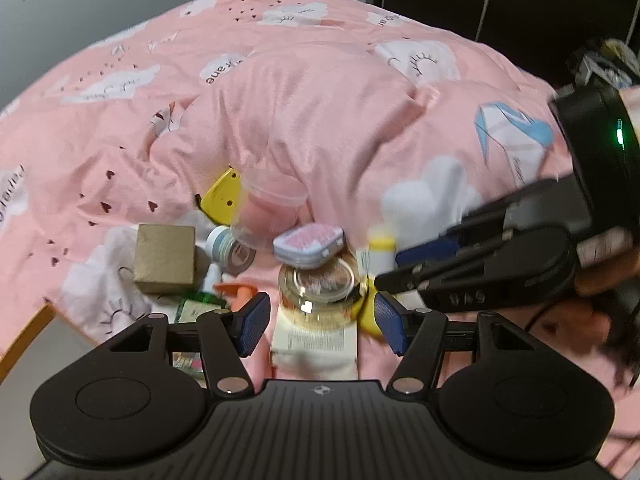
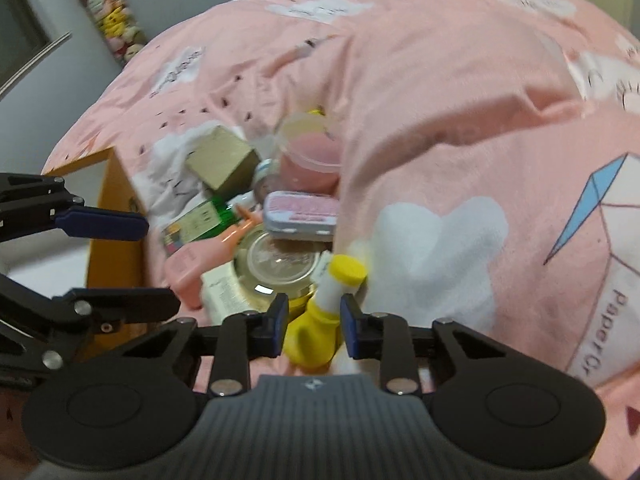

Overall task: Organize rigid objects
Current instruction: 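Grasp the yellow bottle with the right tool while the left tool grasps the pink-white mint tin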

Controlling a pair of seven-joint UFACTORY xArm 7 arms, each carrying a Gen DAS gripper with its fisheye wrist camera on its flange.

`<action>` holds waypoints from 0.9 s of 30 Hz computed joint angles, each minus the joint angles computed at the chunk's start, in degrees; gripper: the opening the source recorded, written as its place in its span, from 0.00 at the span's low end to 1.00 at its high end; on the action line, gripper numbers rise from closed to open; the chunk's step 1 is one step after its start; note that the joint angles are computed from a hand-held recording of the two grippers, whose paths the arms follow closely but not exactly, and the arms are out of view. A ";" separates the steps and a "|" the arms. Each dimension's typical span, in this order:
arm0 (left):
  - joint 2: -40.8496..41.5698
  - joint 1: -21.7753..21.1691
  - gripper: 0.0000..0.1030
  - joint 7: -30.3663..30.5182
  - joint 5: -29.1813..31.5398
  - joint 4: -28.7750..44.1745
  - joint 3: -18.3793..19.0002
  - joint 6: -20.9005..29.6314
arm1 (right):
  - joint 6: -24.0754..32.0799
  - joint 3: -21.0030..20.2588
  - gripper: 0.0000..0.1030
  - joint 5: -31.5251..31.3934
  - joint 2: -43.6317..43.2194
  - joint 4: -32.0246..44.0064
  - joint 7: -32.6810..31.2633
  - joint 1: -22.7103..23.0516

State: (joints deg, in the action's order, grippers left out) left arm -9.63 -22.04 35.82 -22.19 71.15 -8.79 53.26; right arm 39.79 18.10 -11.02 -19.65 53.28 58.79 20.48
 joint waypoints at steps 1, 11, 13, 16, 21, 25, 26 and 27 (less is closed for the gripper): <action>1.36 0.02 0.69 -0.81 0.08 1.38 -0.11 0.59 | -0.25 -0.09 0.27 -0.07 0.42 -0.10 0.51 -0.34; 14.27 0.74 0.69 -6.12 0.91 13.50 -1.92 4.55 | -8.58 -2.78 0.21 2.97 2.56 -3.29 1.20 -1.26; 15.87 0.60 0.67 -4.97 2.38 14.93 -2.38 4.79 | -9.39 -2.42 0.20 2.05 2.68 -3.20 1.49 -1.81; 17.20 0.65 0.72 -0.69 3.30 15.79 -2.91 4.03 | -9.44 -2.35 0.21 0.87 3.21 -2.73 1.23 -2.25; 19.97 0.86 0.73 6.38 4.03 19.53 -3.43 9.03 | -12.62 -4.14 0.20 4.30 2.73 -5.09 0.21 -1.85; 21.21 0.00 0.72 6.39 6.58 20.27 -3.47 8.87 | -14.59 -3.97 0.20 5.43 2.32 -6.45 0.17 -2.33; 21.86 -0.06 0.72 6.29 6.59 20.99 -3.52 9.58 | -14.52 -3.76 0.20 5.25 2.51 -6.26 0.22 -2.51; 22.58 -0.14 0.70 6.16 6.69 21.77 -3.56 10.34 | -14.49 -3.61 0.20 5.14 2.55 -6.22 0.27 -2.61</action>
